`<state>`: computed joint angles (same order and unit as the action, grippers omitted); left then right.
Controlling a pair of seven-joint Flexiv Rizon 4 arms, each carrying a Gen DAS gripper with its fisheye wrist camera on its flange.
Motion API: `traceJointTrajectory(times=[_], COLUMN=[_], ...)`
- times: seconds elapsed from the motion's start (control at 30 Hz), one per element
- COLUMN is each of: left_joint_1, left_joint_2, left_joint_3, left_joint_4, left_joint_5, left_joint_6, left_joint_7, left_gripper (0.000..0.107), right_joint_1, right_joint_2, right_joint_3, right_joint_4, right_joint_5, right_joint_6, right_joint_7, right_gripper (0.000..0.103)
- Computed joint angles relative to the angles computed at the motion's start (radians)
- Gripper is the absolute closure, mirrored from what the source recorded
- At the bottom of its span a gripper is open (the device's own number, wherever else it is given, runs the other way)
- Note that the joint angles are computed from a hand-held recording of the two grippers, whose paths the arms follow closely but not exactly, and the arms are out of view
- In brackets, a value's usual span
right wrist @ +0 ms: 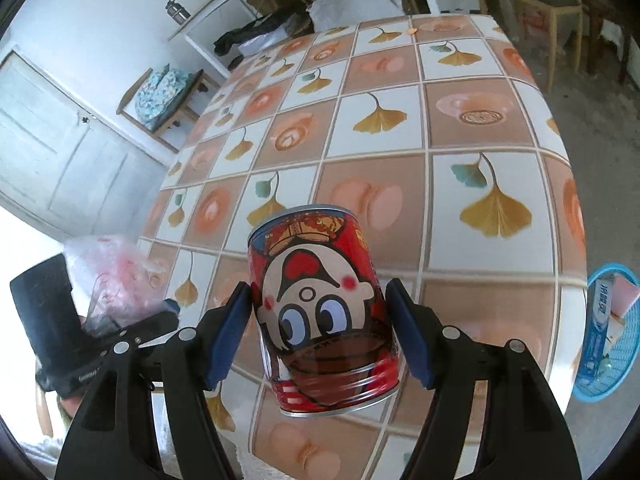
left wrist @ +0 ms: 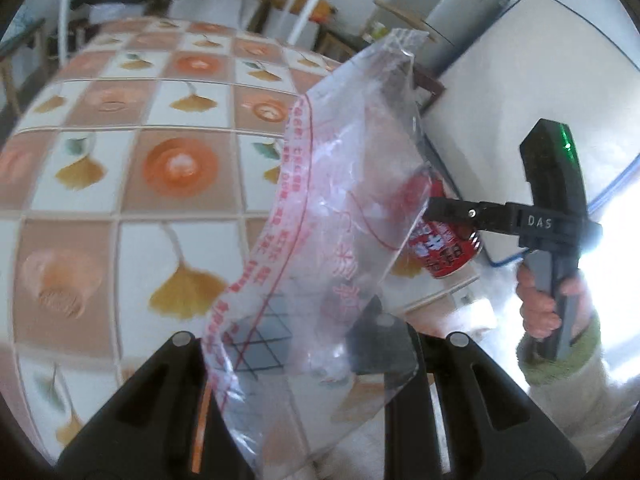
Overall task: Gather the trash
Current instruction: 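Hold the cartoon can in the right gripper while left gripper holds the bag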
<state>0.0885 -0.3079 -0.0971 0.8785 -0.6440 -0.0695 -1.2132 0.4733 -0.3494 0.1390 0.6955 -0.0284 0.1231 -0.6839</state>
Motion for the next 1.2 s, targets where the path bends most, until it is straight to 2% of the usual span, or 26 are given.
traceJointTrajectory(times=[0.1, 0.23, 0.47, 0.83, 1.2], left_joint_1=[-0.003, -0.012, -0.01, -0.003, -0.014], left_joint_2=[0.059, 0.102, 0.119, 0.184, 0.199], left_joint_3=[0.02, 0.041, 0.05, 0.081, 0.083], left_joint_4=[0.097, 0.159, 0.18, 0.244, 0.221], left_joint_5=[-0.018, -0.008, -0.018, -0.041, -0.014], left_joint_6=[0.039, 0.091, 0.118, 0.161, 0.165], left_joint_7=[-0.009, 0.002, 0.022, 0.033, 0.035], left_gripper=[0.089, 0.089, 0.089, 0.089, 0.089], right_joint_1=[0.005, 0.025, 0.048, 0.065, 0.072], right_joint_2=[0.016, 0.01, -0.016, -0.015, 0.043], right_joint_3=[0.003, -0.001, -0.004, -0.007, -0.001], right_joint_4=[0.029, 0.011, -0.042, -0.063, 0.021], right_joint_5=[0.002, -0.029, -0.038, -0.043, -0.07], right_joint_6=[0.014, -0.031, -0.082, -0.067, -0.001], right_joint_7=[0.031, 0.058, 0.081, 0.123, 0.172], right_gripper=[0.036, 0.036, 0.036, 0.036, 0.036])
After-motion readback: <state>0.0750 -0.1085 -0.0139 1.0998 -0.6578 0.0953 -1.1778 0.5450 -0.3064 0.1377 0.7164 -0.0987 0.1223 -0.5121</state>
